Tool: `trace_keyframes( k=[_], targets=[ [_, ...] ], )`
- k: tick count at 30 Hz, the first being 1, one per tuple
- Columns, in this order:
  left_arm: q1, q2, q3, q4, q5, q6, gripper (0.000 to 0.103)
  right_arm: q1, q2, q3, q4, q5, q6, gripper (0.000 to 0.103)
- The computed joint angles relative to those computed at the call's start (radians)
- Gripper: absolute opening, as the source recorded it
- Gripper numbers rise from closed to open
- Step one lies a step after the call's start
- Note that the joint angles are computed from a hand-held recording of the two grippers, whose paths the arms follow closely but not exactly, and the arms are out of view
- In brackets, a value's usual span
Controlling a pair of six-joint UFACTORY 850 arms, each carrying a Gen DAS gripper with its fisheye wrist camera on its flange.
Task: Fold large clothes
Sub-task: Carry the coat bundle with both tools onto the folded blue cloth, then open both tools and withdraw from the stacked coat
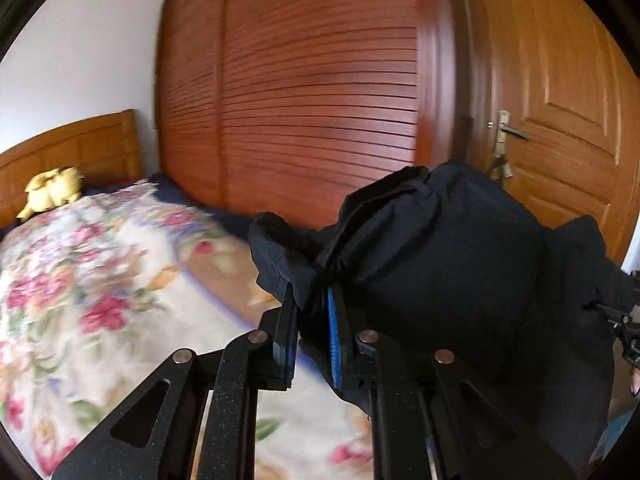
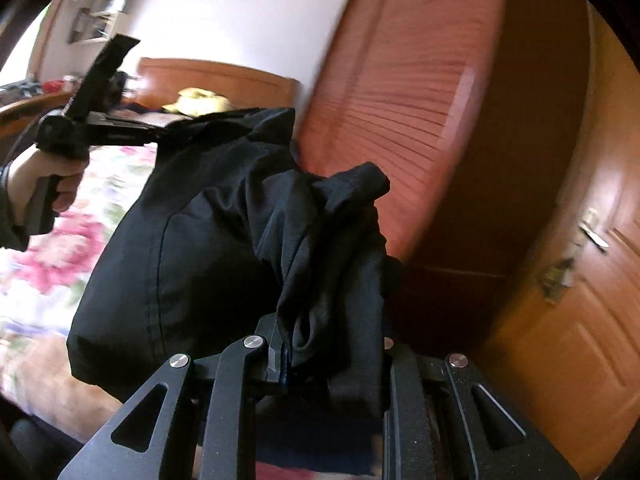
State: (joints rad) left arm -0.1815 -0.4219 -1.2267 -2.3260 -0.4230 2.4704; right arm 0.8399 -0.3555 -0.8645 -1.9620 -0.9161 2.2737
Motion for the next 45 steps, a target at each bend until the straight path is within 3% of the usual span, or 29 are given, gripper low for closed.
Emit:
trace_keyframes(
  k=[4,6,8,10,12,14,15,16,18,24,28,31,32,33,39,42,45],
  targets=[
    [-0.068,-0.094,-0.103,0.1,0.094,-0.078,0.015,-0.056,0.01,0.041,0.021,0.037,0.076,0.022],
    [-0.079,-0.119,-0.123,0.112,0.134,-0.06,0.017,-0.09,-0.015,0.03,0.014,0.076,0.118,0.025],
    [-0.077,-0.131,-0.132,0.219,0.185,-0.156,0.021,-0.11,-0.019,0.048,-0.046,0.095,0.213,0.028],
    [-0.056,-0.109,-0.097,0.285,0.145,-0.216,0.039,-0.11,-0.016,0.066,-0.085,0.089,0.293,0.035],
    [-0.05,-0.065,-0.041,0.226,0.124,-0.123,0.044,-0.106,-0.021,0.068,-0.102,0.078,0.336,0.044],
    [-0.032,-0.02,0.014,0.247,0.099,-0.128,0.045,-0.101,-0.022,0.075,-0.094,0.074,0.34,0.051],
    [-0.023,0.0,0.041,0.264,0.079,-0.138,0.054,-0.101,-0.028,0.069,-0.068,0.066,0.31,0.051],
    [-0.013,0.03,0.08,0.241,0.055,-0.107,0.069,-0.084,-0.035,0.055,-0.025,0.048,0.266,0.052],
    [0.008,0.074,0.143,0.186,0.004,-0.04,0.078,-0.048,-0.029,0.04,0.035,0.029,0.216,0.052],
    [0.07,0.179,0.305,0.143,-0.085,0.069,0.081,-0.023,-0.022,0.026,0.117,0.057,0.181,0.06],
    [0.106,0.221,0.381,0.107,-0.129,0.135,0.082,-0.055,-0.009,0.007,0.161,0.129,0.145,0.064],
    [0.127,0.232,0.413,0.101,-0.14,0.16,0.082,-0.093,0.026,0.03,0.113,0.184,0.239,0.072],
    [0.137,0.234,0.423,0.101,-0.148,0.163,0.082,-0.085,0.027,0.033,0.15,0.144,0.221,0.086],
    [0.141,0.236,0.429,0.105,-0.15,0.161,0.082,-0.072,0.031,0.042,0.175,0.104,0.208,0.088],
    [0.173,0.262,0.483,0.054,-0.18,0.222,0.082,0.005,0.016,0.036,0.228,-0.099,0.145,0.088],
    [0.196,0.287,0.524,0.046,-0.208,0.221,0.082,0.029,0.01,0.031,0.104,-0.121,0.204,0.088],
    [0.222,0.318,0.573,0.022,-0.241,0.251,0.082,0.043,-0.041,-0.031,0.082,-0.145,0.157,0.088]
  ],
)
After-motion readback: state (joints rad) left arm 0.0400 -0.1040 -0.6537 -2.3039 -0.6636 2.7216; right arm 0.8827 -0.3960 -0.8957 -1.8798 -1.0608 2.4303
